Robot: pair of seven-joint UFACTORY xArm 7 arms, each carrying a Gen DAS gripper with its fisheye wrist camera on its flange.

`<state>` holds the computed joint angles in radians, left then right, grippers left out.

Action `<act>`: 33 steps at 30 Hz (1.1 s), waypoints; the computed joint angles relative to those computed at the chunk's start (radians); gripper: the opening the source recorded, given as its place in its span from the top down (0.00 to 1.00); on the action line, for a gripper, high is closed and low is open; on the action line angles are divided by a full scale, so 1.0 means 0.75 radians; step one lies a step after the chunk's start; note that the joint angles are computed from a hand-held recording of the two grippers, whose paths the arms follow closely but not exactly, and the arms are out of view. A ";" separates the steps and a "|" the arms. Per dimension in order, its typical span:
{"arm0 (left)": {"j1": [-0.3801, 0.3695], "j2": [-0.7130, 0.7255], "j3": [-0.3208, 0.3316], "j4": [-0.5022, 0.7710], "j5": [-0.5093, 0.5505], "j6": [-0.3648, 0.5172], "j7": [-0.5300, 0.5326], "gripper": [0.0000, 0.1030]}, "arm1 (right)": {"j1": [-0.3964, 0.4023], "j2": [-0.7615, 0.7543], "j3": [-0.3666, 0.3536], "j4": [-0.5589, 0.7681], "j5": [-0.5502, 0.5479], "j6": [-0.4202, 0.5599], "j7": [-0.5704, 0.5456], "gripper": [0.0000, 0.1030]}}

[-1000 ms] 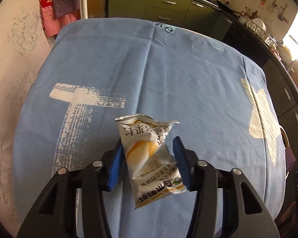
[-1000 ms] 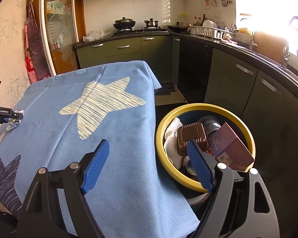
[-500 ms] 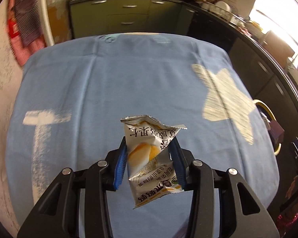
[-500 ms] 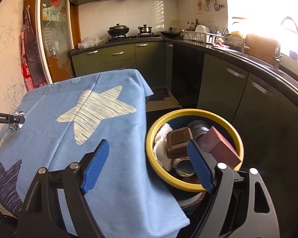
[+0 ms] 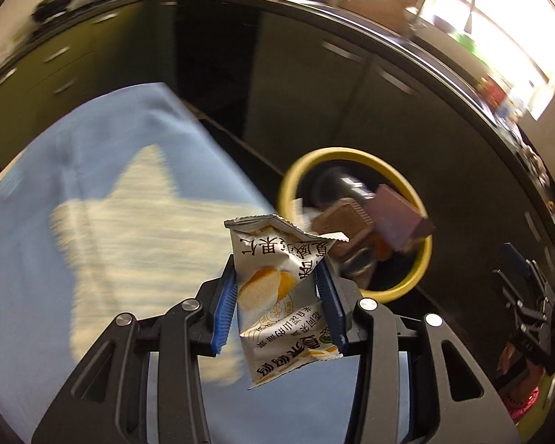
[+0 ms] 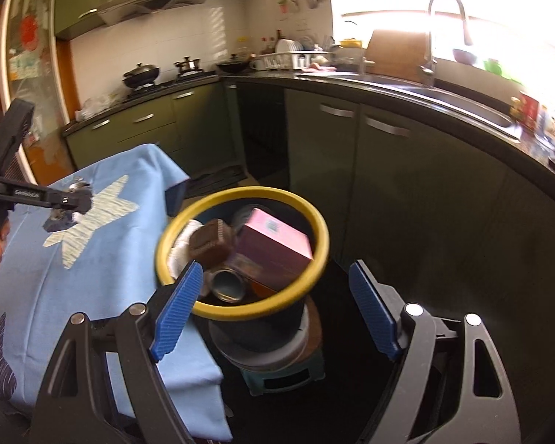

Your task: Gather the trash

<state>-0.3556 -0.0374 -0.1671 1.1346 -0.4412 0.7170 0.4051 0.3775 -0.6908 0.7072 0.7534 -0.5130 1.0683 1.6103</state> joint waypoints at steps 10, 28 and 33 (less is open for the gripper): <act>-0.155 0.566 -0.093 0.632 0.241 0.214 -0.232 0.59 | 0.063 -0.146 -0.043 -0.138 0.090 0.005 0.018 0.25; -0.117 0.537 -0.114 0.623 0.238 0.213 -0.246 0.17 | 0.044 -0.181 -0.014 -0.151 0.132 -0.034 0.014 0.23; -0.039 0.093 -0.108 0.132 0.029 0.012 -0.029 0.07 | 0.027 -0.127 0.000 -0.110 0.120 -0.087 -0.009 0.21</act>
